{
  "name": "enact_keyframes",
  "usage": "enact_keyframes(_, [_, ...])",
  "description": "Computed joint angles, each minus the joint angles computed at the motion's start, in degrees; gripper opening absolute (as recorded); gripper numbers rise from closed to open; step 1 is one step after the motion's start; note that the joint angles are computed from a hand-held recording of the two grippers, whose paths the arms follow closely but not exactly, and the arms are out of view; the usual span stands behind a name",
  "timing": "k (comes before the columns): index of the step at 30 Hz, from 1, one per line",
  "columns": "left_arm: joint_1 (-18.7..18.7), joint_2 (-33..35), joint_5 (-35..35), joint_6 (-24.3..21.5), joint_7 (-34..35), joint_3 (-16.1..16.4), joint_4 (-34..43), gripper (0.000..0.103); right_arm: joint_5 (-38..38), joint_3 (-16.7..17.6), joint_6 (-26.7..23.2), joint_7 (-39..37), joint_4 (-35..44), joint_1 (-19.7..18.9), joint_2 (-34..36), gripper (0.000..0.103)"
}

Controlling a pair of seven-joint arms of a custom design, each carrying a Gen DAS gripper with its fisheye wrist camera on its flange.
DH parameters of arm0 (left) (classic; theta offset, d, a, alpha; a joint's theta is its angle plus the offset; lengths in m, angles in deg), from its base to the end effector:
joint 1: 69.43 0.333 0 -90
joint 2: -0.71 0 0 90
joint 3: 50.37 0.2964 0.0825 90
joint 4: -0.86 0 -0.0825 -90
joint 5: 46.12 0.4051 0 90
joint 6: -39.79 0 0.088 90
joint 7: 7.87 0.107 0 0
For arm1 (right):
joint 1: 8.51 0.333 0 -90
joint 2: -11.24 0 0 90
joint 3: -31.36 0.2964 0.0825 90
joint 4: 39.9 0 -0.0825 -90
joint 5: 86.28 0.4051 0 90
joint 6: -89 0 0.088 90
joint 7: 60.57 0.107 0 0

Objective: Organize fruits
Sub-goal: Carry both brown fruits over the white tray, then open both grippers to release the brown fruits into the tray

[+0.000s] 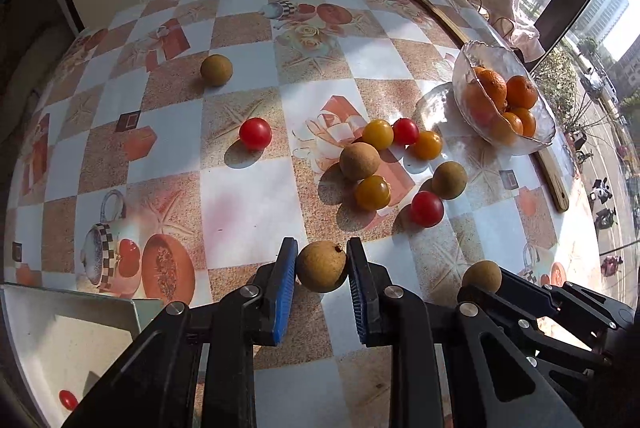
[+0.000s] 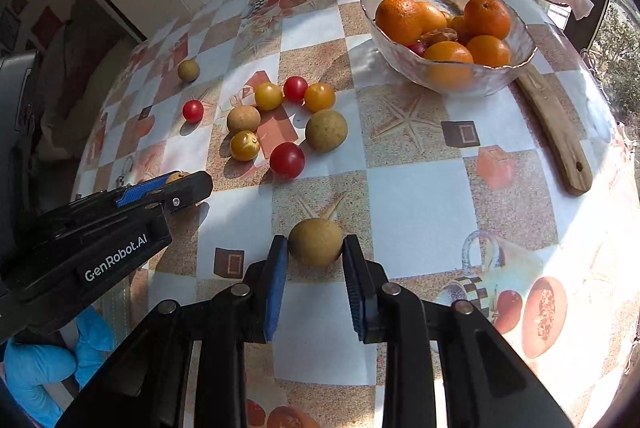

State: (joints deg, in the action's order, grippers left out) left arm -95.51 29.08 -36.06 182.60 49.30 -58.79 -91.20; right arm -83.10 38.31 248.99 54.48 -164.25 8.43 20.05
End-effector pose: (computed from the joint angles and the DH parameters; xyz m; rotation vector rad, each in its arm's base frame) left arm 0.6062 -0.4003 0.3583 -1.9582 2.2004 -0.5614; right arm 0.5552 0.2420 0.3412 -1.8245 1.9642 -0.1622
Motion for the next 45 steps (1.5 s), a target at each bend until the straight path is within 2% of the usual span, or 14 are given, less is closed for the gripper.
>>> enact_keyframes(9, [2.1, -11.6, -1.4, 4.3, -0.9, -1.4, -12.7, 0.027, 3.3, 0.2, -2.1, 0.4, -3.8, 0.9, -5.3, 0.031])
enact_keyframes(15, [4.5, -21.2, -0.3, 4.7, -2.6, -2.6, -22.6, 0.027, 5.0, 0.5, -3.7, -0.4, -3.4, 2.9, -7.0, 0.031])
enact_keyframes(21, [8.5, -31.4, 0.6, 3.4, -5.5, -4.3, -33.0, 0.027, 7.5, 1.9, -5.7, -3.3, 0.8, 5.2, -4.8, 0.031])
enact_keyframes(27, [12.7, -38.6, -0.4, 1.4, -7.4, -5.7, -41.5, 0.027, 8.7, 4.2, -8.4, -6.8, 8.6, 7.1, 0.8, 0.031])
enact_keyframes(35, [15.7, -40.6, -2.8, 2.1, -6.8, -6.3, -47.3, 0.027, 8.1, 6.3, -14.3, -9.1, 22.1, 8.6, 11.5, 0.031])
enact_keyframes(45, [15.7, -38.2, -2.7, 3.0, -6.3, -6.7, -47.0, 0.027, 2.2, 5.1, -21.5, -5.8, 36.5, 11.0, 22.4, 0.031])
